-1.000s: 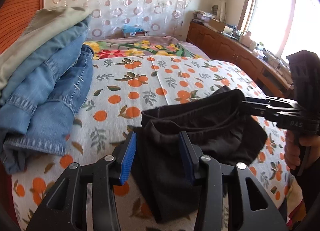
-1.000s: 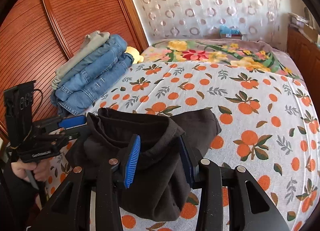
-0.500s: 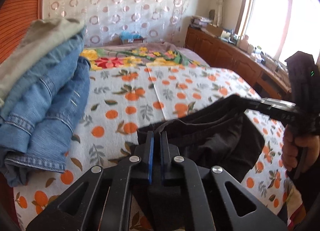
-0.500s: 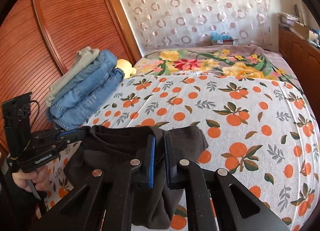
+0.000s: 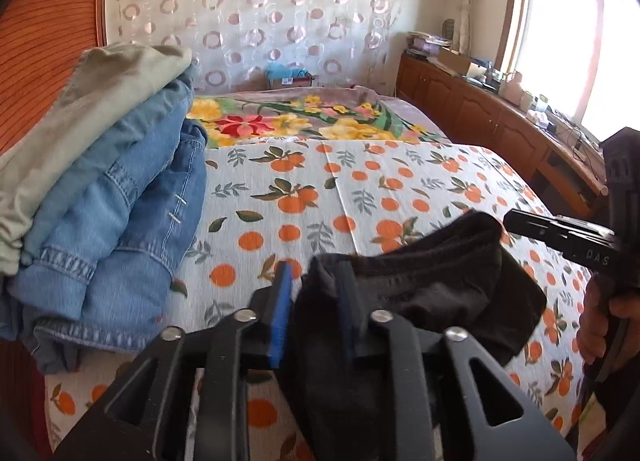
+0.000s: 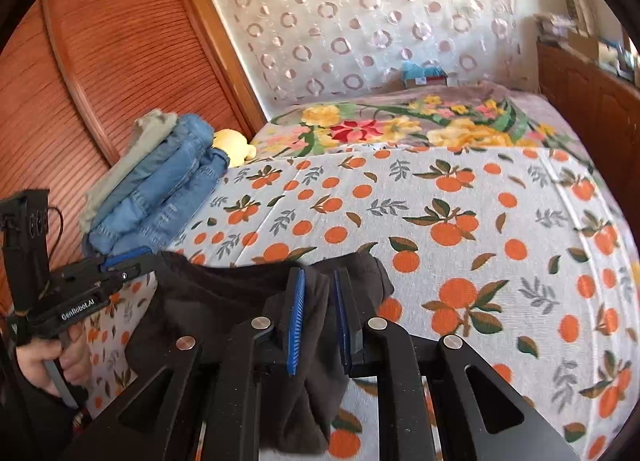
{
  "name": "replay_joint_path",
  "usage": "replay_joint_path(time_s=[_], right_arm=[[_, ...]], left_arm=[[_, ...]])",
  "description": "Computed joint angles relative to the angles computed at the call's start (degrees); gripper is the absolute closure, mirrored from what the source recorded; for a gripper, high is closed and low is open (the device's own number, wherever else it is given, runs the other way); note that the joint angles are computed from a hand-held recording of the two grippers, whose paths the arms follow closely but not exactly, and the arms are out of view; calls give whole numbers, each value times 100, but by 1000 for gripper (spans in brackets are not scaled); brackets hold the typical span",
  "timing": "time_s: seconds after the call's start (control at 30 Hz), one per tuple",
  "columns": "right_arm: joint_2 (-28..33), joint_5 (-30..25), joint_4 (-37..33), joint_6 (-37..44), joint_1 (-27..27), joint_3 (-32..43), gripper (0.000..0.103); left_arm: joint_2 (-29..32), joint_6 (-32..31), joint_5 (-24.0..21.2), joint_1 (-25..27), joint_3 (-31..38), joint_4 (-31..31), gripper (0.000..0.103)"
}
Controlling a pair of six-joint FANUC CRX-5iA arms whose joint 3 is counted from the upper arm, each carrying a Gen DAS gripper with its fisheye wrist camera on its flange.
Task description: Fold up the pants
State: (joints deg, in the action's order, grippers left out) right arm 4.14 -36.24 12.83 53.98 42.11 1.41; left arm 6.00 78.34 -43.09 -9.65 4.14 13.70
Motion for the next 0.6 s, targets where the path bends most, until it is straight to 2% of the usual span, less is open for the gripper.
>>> replay_joint_path(time_s=[0.07, 0.17, 0.4, 0.47, 0.57, 0.6], right_arm=[[-113, -29, 210, 23, 97, -156, 86], [-306, -172, 278, 144, 215, -362, 78], [-668, -527, -45, 757, 420, -646, 69], [-639, -689, 40, 722, 468, -624, 69], [-625, -759, -252, 914, 387, -490, 70], [-641, -766, -316, 967, 370, -476, 84]], left_arm=[[-192, -184, 90, -5, -247, 101, 68], [-440, -342, 112, -5, -567, 214, 62], [-728, -472, -26, -92, -999, 175, 60], [-677, -369, -110, -133, -945, 8, 60], [-618, -279, -193, -137, -895, -99, 60], [-609, -245, -225, -143, -876, -151, 60]])
